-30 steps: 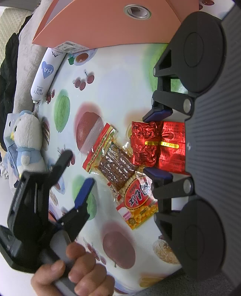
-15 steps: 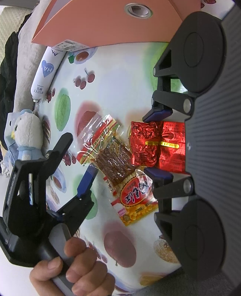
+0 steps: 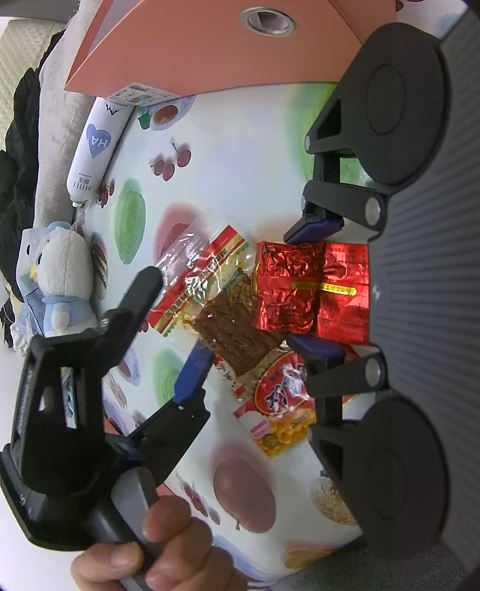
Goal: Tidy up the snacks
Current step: 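Lift the jerky packet with the left tool while the right tool holds the red candy, then carry the jerky packet and red candy over the pink box with both tools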
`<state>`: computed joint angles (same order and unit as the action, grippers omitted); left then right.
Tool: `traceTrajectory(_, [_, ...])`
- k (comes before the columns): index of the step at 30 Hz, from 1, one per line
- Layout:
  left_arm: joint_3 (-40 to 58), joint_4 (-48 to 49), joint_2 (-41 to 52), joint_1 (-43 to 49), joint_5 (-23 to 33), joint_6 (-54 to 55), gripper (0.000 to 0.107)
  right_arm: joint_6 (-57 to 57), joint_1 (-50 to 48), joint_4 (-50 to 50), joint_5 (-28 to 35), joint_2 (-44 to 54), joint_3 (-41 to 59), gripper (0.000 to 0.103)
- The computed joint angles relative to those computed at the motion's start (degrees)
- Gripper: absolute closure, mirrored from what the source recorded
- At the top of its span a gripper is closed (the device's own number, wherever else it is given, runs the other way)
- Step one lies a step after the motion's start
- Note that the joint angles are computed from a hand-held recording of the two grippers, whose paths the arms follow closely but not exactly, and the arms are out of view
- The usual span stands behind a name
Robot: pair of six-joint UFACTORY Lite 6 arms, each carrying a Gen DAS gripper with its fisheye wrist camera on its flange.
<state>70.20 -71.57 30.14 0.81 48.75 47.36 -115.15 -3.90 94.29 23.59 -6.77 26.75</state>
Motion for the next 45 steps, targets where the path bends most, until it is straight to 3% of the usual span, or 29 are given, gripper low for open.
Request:
traceTrajectory(7, [-1.76, 5.60, -2.23, -3.13, -7.40, -0.87, 0.056, -0.23, -0.30, -0.48, 0.16, 0.67, 0.51, 0.048])
traceTrajectory(9, [-2.97, 5.02, -3.13, -3.50, -8.66, 0.41, 0.058, -0.41, -0.45, -0.38, 0.34, 0.71, 0.45, 0.048])
traceTrajectory(13, [-5.14, 7.43, -5.48, -5.43, -13.11, 0.17, 0.075, -0.80, -0.50, -0.06, 0.31, 0.95, 0.56, 0.048])
traceTrajectory(18, [-6.93, 12.97, -8.73, -8.49, -18.11, -3.24, 0.084, 1.74, 0.55, -0.80, -1.07, 0.06, 0.50, 0.048])
traceTrajectory(26, [-16.23, 14.04, -20.62, -12.33, -23.79, -6.92, 0.092, 21.52, -0.14, -14.28, -2.50, -5.44, -0.77, 0.048])
traceTrajectory(33, [-22.96, 29.53, -31.58, -18.05, -30.48, -25.77, 0.097, 38.92, 1.55, -30.32, -3.89, -13.57, -3.12, 0.048])
traceTrajectory(45, [-28.98, 39.56, -43.52, -19.45, -31.60, -39.23, 0.100, 67.21, 3.10, -55.49, -2.25, -22.15, -3.23, 0.048])
